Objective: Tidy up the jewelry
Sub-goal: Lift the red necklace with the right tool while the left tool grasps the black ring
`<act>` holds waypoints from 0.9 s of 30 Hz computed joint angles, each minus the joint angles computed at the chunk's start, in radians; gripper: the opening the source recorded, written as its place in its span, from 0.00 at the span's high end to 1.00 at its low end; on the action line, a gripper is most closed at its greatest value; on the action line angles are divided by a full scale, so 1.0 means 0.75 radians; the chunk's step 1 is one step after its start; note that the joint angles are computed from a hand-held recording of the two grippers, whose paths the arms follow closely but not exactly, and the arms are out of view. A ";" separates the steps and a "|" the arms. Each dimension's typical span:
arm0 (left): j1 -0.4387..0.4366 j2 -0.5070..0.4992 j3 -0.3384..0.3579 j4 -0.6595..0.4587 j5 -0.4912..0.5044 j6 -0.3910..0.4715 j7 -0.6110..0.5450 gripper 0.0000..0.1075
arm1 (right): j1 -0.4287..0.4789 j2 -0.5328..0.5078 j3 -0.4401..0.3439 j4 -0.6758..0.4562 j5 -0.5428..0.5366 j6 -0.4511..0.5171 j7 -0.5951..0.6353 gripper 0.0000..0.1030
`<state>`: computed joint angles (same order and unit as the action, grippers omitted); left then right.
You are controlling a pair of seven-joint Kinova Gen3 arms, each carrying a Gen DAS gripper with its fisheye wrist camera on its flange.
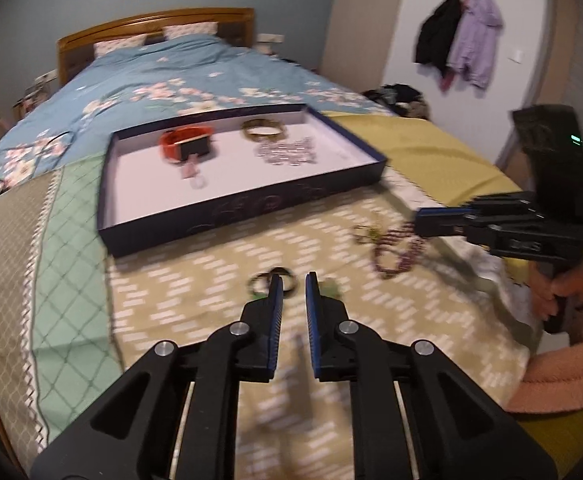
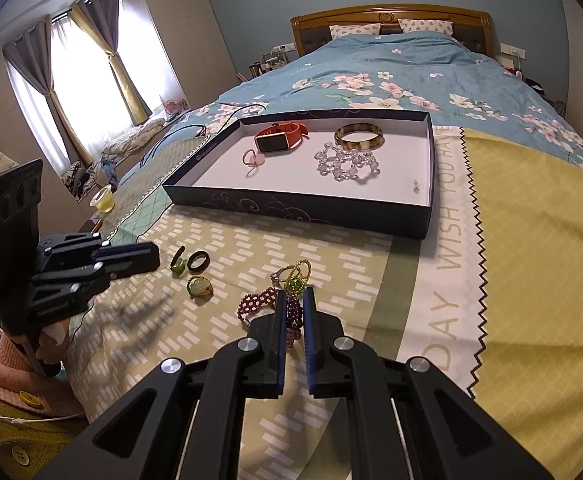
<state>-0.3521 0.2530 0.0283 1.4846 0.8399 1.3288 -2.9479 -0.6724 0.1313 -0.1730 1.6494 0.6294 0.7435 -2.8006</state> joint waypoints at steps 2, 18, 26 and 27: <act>-0.003 0.017 0.009 -0.020 -0.012 0.060 -0.018 0.90 | 0.001 0.000 0.000 0.002 -0.001 -0.004 -0.001 0.94; 0.088 0.119 0.060 -0.147 -0.201 -0.025 0.268 0.85 | 0.008 -0.008 -0.001 0.016 0.009 -0.035 -0.016 0.94; 0.128 0.100 0.080 -0.131 -0.243 -0.089 0.257 0.76 | 0.004 -0.005 -0.004 -0.027 0.042 -0.042 0.020 0.94; 0.135 0.090 0.080 -0.118 -0.248 -0.111 0.249 0.77 | 0.002 -0.002 -0.003 -0.034 0.042 -0.041 0.026 0.94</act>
